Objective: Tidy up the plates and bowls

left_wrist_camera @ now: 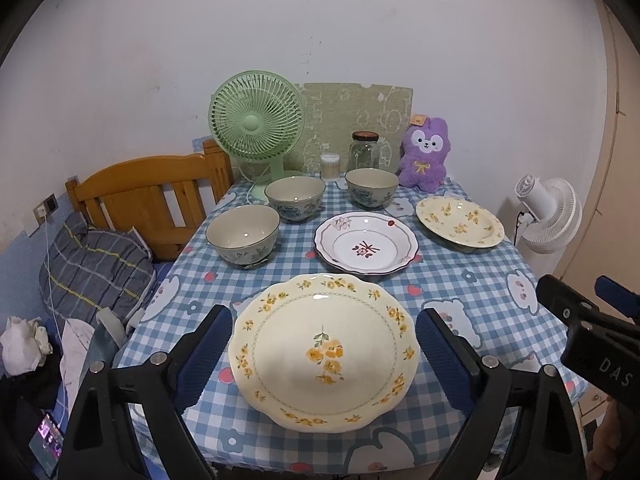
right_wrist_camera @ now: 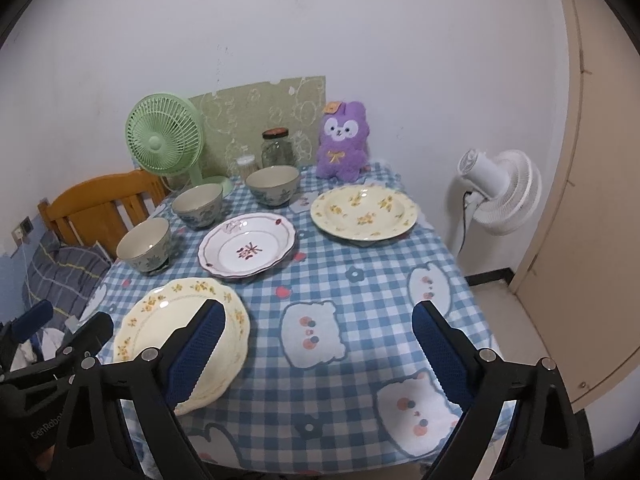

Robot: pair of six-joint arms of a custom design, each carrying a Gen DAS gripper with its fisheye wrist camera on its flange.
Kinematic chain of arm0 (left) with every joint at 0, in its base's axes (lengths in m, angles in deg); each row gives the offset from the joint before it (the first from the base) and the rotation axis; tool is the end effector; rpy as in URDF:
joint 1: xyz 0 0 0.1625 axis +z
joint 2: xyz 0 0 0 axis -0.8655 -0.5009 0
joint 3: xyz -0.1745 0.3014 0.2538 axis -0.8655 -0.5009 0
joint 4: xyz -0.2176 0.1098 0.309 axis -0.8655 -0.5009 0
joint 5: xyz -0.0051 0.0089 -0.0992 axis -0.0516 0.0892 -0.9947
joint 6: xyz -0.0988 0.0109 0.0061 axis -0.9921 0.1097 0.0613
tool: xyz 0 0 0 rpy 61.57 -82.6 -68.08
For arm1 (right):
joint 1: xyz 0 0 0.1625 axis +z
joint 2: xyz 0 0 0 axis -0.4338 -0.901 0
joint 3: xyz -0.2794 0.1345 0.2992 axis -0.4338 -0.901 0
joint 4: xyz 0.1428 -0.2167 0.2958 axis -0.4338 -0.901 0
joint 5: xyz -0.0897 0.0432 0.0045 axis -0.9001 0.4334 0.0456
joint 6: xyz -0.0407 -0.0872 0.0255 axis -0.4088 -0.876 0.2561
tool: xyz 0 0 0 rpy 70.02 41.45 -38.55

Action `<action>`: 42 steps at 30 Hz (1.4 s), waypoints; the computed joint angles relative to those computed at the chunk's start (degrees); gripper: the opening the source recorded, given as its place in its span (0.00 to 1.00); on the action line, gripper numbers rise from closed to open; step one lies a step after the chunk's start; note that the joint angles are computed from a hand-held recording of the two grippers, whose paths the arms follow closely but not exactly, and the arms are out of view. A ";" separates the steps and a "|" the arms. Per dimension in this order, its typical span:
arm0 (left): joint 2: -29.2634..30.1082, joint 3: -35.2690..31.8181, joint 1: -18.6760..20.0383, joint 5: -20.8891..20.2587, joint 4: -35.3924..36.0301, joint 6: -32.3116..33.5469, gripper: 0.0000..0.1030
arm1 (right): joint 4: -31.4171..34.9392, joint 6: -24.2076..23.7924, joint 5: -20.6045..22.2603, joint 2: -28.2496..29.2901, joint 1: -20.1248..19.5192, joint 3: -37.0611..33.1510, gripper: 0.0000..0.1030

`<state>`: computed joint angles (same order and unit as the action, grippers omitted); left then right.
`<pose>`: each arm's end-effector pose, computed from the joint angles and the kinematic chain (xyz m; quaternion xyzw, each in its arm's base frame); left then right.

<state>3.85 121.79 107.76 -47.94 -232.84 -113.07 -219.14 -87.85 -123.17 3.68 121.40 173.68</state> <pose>-0.2292 -0.5969 0.0674 -0.0110 0.7687 -0.4717 0.4317 0.1711 -0.6885 0.1581 0.2871 -0.8699 0.3164 0.2463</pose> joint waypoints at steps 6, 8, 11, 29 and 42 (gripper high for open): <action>-1.52 -0.26 1.27 -1.27 2.83 -1.93 0.87 | 1.42 -0.05 -1.87 1.79 1.25 -2.14 0.92; -1.43 -0.85 2.07 -2.14 1.38 0.11 0.86 | 2.03 -0.28 -2.08 2.80 1.62 -3.23 0.92; -2.22 -1.54 3.40 -4.00 2.72 0.55 0.83 | 3.92 -0.10 -3.29 4.64 2.38 -5.56 0.92; -3.97 -4.57 11.28 -11.29 9.79 3.26 0.75 | 15.87 4.94 -8.85 15.59 3.74 -18.14 0.83; -4.09 -6.01 16.08 -13.40 16.12 -1.26 0.72 | 20.72 5.90 -11.90 21.64 3.50 -24.02 0.83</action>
<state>-0.23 115.78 123.85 -61.34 -216.72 -114.33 -198.43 -81.95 -135.08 25.32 124.90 149.66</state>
